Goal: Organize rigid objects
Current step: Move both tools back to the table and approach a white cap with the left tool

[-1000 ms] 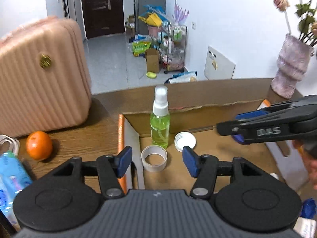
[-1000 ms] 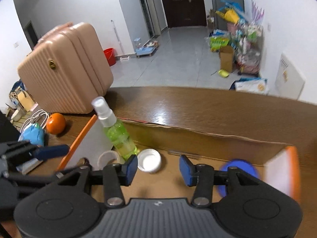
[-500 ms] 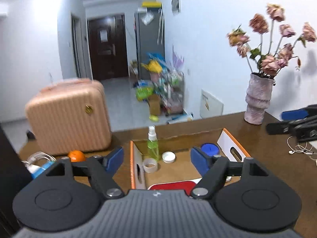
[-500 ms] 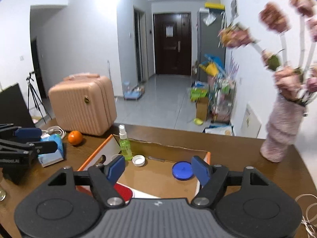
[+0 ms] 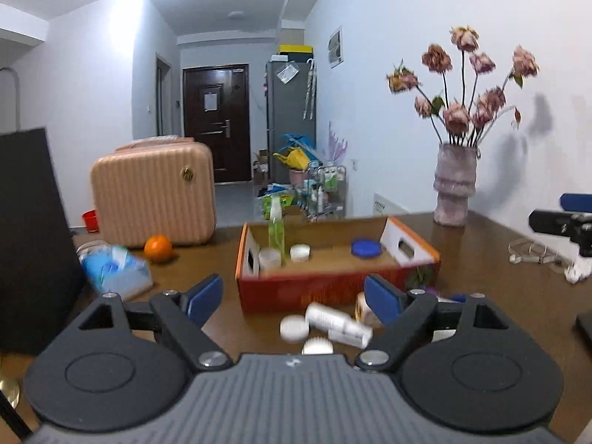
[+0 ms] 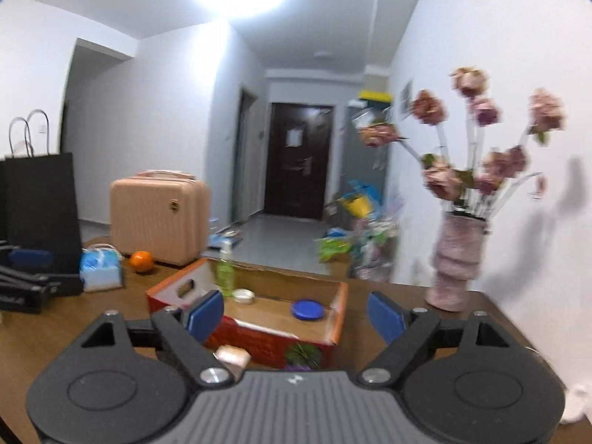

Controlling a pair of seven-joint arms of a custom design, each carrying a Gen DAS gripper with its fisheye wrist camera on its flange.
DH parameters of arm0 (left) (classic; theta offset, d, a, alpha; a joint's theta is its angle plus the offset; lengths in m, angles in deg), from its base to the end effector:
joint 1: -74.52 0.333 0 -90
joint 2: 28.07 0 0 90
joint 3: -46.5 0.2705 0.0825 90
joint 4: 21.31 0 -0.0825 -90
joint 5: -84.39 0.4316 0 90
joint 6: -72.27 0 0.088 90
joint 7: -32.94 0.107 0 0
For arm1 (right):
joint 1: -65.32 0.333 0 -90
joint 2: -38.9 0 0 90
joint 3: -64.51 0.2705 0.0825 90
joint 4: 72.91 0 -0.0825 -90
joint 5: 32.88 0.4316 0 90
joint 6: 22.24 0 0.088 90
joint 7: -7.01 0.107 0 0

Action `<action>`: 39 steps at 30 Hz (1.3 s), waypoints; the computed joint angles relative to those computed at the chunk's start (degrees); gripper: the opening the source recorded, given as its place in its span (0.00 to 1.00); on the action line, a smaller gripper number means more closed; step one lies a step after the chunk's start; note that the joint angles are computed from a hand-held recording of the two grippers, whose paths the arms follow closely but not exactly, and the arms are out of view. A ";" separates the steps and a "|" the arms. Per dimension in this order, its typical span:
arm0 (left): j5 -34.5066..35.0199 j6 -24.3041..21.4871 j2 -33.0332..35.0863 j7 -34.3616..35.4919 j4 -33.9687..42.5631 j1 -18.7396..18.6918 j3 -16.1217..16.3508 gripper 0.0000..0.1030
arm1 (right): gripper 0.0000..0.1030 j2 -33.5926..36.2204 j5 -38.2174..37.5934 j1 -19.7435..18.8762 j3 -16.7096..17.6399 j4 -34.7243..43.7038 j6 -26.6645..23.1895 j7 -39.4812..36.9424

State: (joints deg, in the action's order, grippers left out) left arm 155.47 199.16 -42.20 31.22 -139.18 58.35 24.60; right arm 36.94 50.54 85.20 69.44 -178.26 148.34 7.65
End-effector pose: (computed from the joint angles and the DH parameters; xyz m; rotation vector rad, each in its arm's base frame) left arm 0.4713 -0.3462 0.5428 -1.6035 1.1839 -0.7907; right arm 0.6011 0.2028 0.5665 -1.6939 0.8222 -0.7244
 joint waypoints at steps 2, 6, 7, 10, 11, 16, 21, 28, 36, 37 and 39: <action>1.20 -2.55 -0.16 -1.81 -1.59 -0.86 -1.61 0.83 | 0.86 -3.50 8.97 0.44 -0.23 -4.58 0.42 -7.03; 1.23 -5.14 -1.11 -4.83 -4.81 -3.11 -2.89 0.85 | 0.86 -8.30 12.57 1.43 -0.80 -12.89 0.13 -6.48; 0.43 -4.39 -1.61 -5.67 -5.87 -3.60 -2.70 0.86 | 0.86 -9.26 12.72 1.73 -0.86 -14.74 0.22 -6.32; -2.68 -0.63 -1.79 -4.54 -8.20 -4.33 -1.66 0.87 | 0.86 -11.32 10.54 2.53 -1.07 -19.23 0.11 -3.57; -4.05 -1.44 -0.52 -3.25 -7.48 -4.34 -1.64 0.87 | 0.86 -11.60 10.11 2.86 -1.06 -20.39 0.57 -2.65; -5.46 -1.08 3.30 -0.93 -5.08 -4.25 -0.28 0.87 | 0.85 -10.09 12.63 3.61 -1.04 -20.56 0.81 -5.56; -6.08 2.13 6.56 0.08 -2.42 -3.49 1.72 0.85 | 0.84 -6.03 6.49 3.11 -0.89 -17.05 1.13 0.54; -6.92 5.47 15.21 5.93 6.05 -1.59 5.90 0.71 | 0.61 1.85 -5.60 1.13 -0.63 -9.92 -4.91 12.68; -12.86 13.28 23.12 15.38 13.63 0.51 10.77 0.47 | 0.42 12.73 -16.95 -1.04 2.62 3.34 -10.37 19.38; -13.72 14.86 23.08 16.17 13.23 0.82 11.09 0.42 | 0.42 14.35 -18.94 -0.97 3.05 5.27 -10.51 20.54; -13.56 18.38 22.37 15.28 11.59 1.27 11.78 0.38 | 0.42 17.30 -22.72 -0.76 3.89 8.85 -10.48 22.94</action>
